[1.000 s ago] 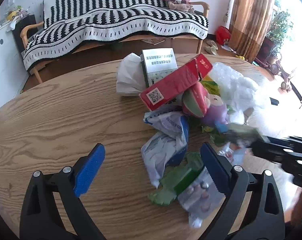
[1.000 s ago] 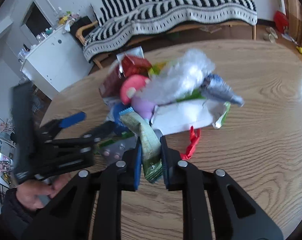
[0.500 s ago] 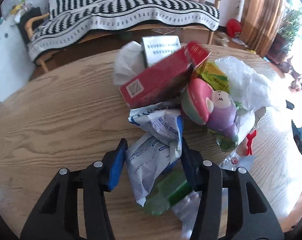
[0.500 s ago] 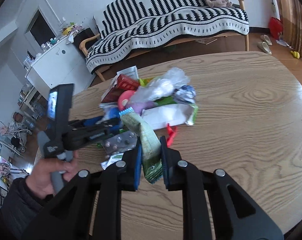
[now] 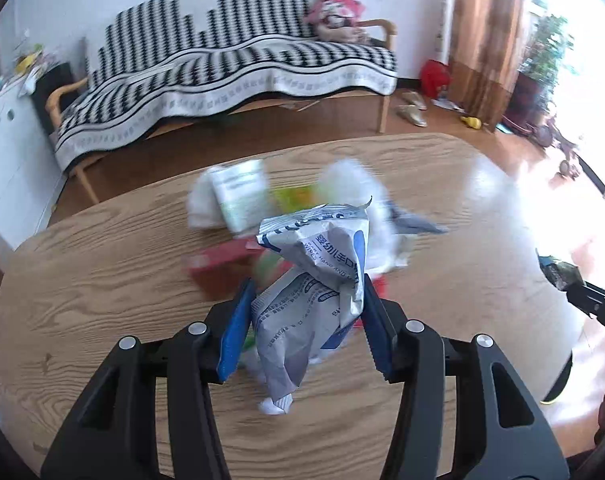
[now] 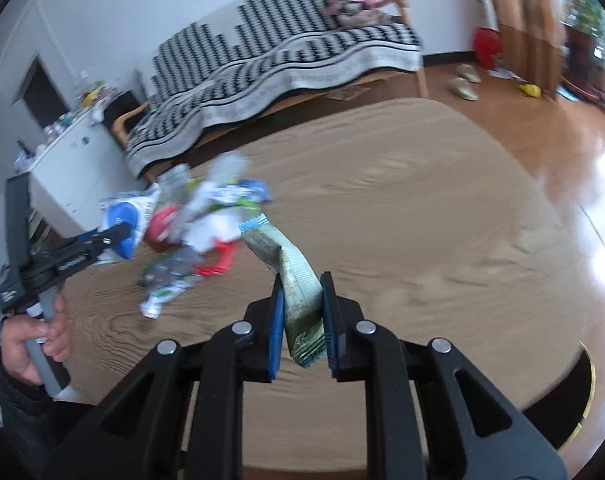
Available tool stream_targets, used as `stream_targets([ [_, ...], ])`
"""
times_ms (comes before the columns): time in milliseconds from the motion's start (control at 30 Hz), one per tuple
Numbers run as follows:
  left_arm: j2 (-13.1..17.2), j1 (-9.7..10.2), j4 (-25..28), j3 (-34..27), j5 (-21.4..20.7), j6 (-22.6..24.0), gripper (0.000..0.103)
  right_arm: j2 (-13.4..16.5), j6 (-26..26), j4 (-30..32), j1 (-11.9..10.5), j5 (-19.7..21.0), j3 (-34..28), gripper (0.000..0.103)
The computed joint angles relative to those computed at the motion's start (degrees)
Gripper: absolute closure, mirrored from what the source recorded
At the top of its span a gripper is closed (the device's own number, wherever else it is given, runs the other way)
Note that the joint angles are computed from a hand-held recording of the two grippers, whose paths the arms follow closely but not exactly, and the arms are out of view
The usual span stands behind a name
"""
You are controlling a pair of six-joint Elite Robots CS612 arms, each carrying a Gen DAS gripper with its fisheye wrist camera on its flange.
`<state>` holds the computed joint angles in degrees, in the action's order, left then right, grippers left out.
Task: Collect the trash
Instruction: 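Grasp the white-blue wrapper with the left gripper while the right grasps a green wrapper, then carry both wrappers to the black bin and release them inside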
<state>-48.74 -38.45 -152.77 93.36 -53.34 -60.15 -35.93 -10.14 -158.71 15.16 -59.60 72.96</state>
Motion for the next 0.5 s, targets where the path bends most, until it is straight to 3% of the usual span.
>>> stream_targets([
  [233, 6.06, -2.23, -6.01, -9.55, -2.89, 11.10, 0.052, -1.18, 4.47, -4.32, -4.77, -4.94, 4.05, 0.085],
  [367, 10.60, -3.46, -9.60, -16.47, -8.15, 17.82, 0.052, -1.40, 7.34, -6.62, -7.33, -8.40, 5.82, 0.085],
  [500, 15.23, -4.66, -9.32, -24.11, -12.74, 23.02, 0.052, -1.38, 10.16, -7.71, -9.71, -13.26, 7.37, 0.085],
])
